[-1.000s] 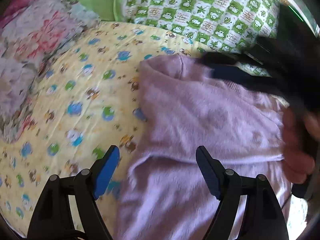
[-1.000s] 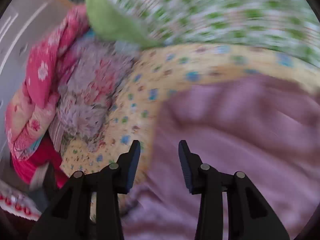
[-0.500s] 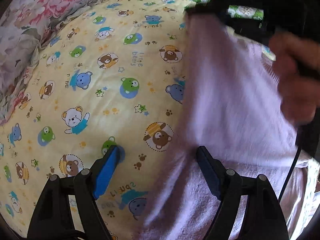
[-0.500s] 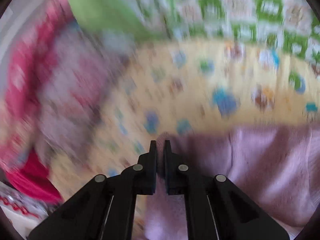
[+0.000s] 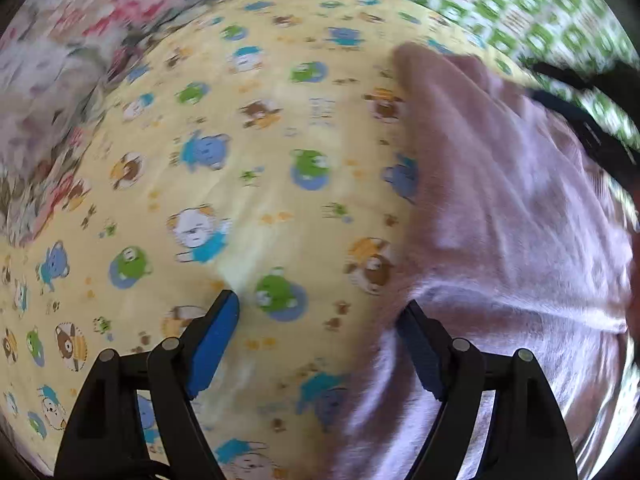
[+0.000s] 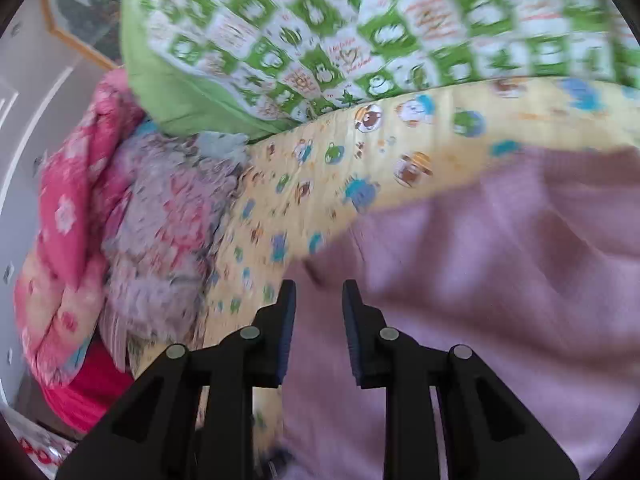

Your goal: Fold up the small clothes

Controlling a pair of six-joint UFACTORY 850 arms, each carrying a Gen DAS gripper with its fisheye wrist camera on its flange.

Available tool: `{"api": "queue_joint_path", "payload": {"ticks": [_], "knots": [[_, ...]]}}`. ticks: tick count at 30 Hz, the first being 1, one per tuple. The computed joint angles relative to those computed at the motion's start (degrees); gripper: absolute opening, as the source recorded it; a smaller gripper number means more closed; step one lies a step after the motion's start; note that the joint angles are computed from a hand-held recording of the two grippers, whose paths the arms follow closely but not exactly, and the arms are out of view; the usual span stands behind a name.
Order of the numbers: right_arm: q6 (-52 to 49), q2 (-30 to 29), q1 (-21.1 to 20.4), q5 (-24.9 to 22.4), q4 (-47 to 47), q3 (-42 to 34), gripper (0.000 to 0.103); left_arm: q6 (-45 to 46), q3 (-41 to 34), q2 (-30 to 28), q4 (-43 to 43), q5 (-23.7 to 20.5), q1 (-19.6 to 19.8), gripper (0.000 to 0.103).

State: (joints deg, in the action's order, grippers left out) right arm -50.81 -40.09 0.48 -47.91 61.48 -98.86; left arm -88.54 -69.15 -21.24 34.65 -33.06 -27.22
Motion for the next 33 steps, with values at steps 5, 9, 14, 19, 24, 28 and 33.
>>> {"api": "queue_joint_path", "payload": {"ticks": [5, 9, 14, 19, 24, 28, 33], "knots": [[3.9, 8.65, -4.02, 10.18, -9.49, 14.23, 0.025, 2.2, -0.96, -0.95, -0.61, -0.87, 0.52, 0.08], [10.63, 10.82, -8.67, 13.21, -12.16, 19.01, 0.025, 3.45, -3.36, -2.56, -2.11, -2.73, 0.35, 0.081], [2.54, 16.67, -13.02, 15.82, -2.14, 24.4, 0.026, 6.2, -4.29, -2.24, -3.8, -4.23, -0.01, 0.08], [13.69, 17.16, -15.73, 21.03, -11.65, 24.81, 0.031, 6.65, -6.0, -2.61, -0.48, -7.03, -2.26, 0.079], [15.55, 18.01, -18.52, 19.71, -10.7, 25.35, 0.03, 9.88, -6.51, -3.5, -3.89, -9.26, -2.38, 0.079], [7.61, 24.61, -19.34, 17.97, -8.21, 30.11, 0.032, 12.08, -3.45, 0.04, -5.43, -8.36, -3.48, 0.079], [2.07, 34.88, -23.24, 12.48, -7.36, 39.99, 0.038, 19.69, 4.56, 7.38, -12.22, -3.47, -5.45, 0.079]]}}
